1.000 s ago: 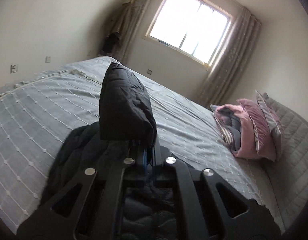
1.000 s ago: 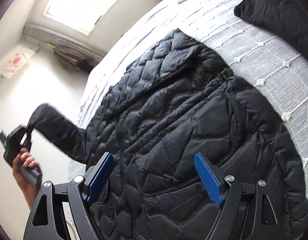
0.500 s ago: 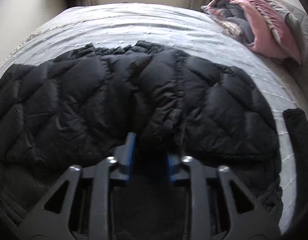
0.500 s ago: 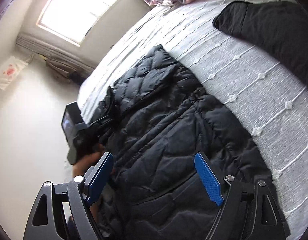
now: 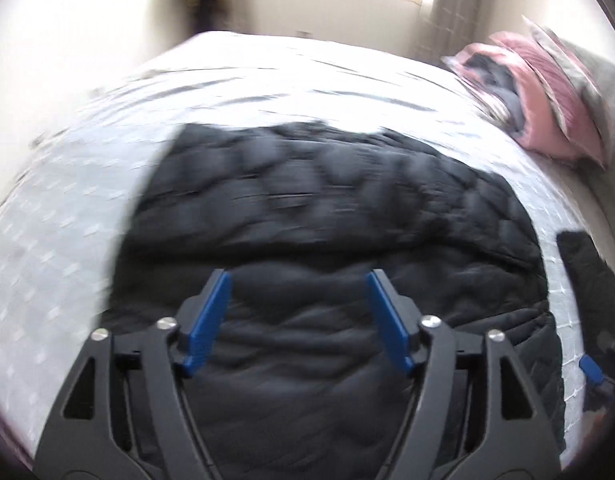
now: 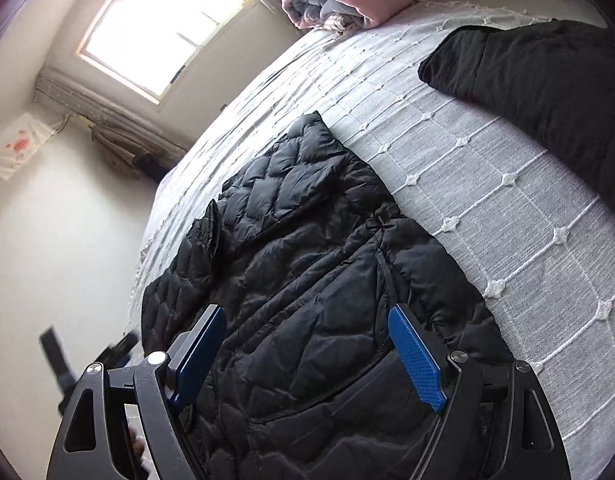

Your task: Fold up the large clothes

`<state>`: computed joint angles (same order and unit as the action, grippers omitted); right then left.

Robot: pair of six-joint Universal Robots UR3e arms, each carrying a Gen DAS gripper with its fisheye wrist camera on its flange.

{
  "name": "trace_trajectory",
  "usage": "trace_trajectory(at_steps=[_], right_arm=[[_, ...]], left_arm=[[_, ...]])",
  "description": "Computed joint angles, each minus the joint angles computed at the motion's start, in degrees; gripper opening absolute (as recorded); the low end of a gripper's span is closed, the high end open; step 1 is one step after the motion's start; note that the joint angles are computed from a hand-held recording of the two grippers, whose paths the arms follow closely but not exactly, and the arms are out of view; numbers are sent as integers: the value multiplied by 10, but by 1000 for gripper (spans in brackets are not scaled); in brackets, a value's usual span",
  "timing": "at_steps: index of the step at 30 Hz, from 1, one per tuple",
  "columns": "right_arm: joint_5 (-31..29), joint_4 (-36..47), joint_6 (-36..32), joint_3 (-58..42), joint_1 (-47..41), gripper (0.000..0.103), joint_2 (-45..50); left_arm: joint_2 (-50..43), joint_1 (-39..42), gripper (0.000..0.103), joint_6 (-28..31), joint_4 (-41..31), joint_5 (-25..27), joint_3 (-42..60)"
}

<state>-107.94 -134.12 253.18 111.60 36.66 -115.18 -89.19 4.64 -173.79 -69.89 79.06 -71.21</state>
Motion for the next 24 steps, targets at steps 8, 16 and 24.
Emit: trace_trajectory(at_steps=[8, 16, 24], right_arm=[[-75, 67, 3, -76, 62, 84, 46], [-84, 132, 65, -65, 86, 84, 2], [-126, 299, 210, -64, 185, 84, -40]], left_arm=[[186, 297, 75, 124, -88, -110, -195], [257, 560, 75, 351, -359, -222, -197], [316, 765, 75, 628, -599, -202, -206]])
